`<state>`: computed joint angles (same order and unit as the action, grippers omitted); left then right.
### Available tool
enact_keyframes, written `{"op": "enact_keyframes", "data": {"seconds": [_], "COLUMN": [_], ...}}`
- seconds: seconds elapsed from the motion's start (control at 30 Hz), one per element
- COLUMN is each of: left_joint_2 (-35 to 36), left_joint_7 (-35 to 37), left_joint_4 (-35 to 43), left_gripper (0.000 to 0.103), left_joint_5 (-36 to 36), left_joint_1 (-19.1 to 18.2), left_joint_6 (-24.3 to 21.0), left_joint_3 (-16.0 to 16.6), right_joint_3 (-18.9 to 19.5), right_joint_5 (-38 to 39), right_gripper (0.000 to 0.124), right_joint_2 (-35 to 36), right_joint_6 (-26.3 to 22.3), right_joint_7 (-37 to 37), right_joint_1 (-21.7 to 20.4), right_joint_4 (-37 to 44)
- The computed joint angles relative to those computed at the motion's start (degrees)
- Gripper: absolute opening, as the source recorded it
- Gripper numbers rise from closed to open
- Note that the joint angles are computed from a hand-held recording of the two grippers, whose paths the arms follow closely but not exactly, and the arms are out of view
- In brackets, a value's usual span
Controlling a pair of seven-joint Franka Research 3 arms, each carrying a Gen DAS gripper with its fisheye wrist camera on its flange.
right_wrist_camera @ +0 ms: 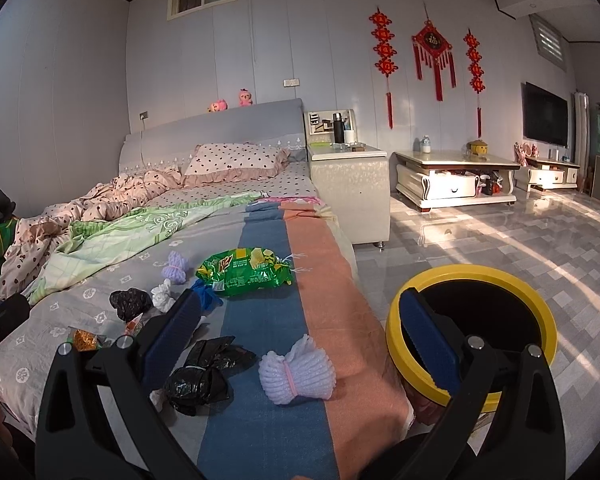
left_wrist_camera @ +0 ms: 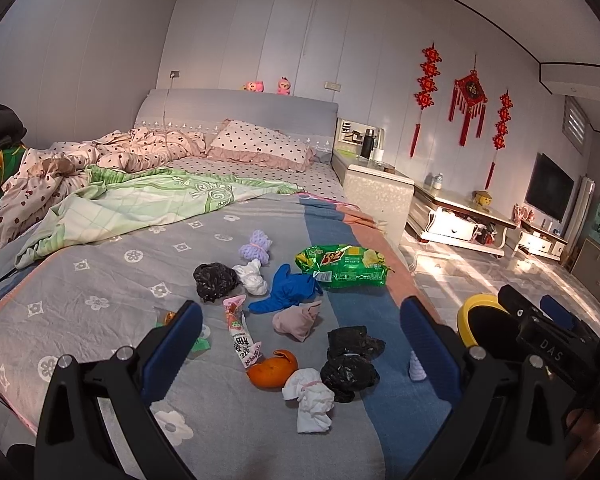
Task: Collect trash
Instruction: 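Grasp the white bubble-wrap bundle with the right tool while the left tool grasps the green snack wrapper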
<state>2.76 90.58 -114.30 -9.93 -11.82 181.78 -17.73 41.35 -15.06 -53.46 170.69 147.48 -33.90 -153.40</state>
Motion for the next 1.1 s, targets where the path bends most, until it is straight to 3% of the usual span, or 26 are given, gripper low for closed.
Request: {"op": "enact_keyframes", "data": {"seconds": [0.17,0.27,0.37,0.6,0.73,0.93,1.1], "left_joint_2": [1.1,1.9,3.4,9.6,13.1,16.9,22.0], "left_joint_7": [0.1,-4.0,0.8,3.2,-1.2,-3.6,-4.5], "left_joint_4": [1.7,3.1,5.9,15.7,20.2,23.8,30.1], "left_gripper": [0.096,0.096,0.096,0.096,0.096,0.096,0.096], "left_joint_5": [-1.1,3.5,-1.2,-0.8,6.2,11.4,12.5], "left_joint_1": [0.7,0.0,2.3,4.2,3.4,4.0,4.4], "left_joint_6": [-2.5,-4.0,-7.8,-21.2,-27.4,-31.3,-35.4], "left_joint_3": [0.1,1.9,-0.4,1.2,4.4,5.6,5.4], "right_joint_3": [-1.9,-2.8,-4.8,-15.5,-20.2,-27.7,-31.0], "right_joint_5": [-0.2,-0.6,-1.1,-1.1,-1.4,0.8,-0.6], "right_gripper": [0.095,0.095,0.095,0.095,0.095,0.095,0.095], "right_joint_2": [2.8,4.9,8.6,22.7,28.1,34.4,37.2], "right_joint_6": [0.1,0.2,0.4,-6.2,-11.6,-16.6,-18.6], "right_joint_7": [-1.3,-2.7,-5.5,-14.0,-15.7,-19.7,-19.0], "right_joint_1": [0.5,0.7,2.4,12.5,17.1,25.3,29.4], "right_joint_4": [0.8,1.6,2.9,9.4,12.7,15.3,16.8]}}
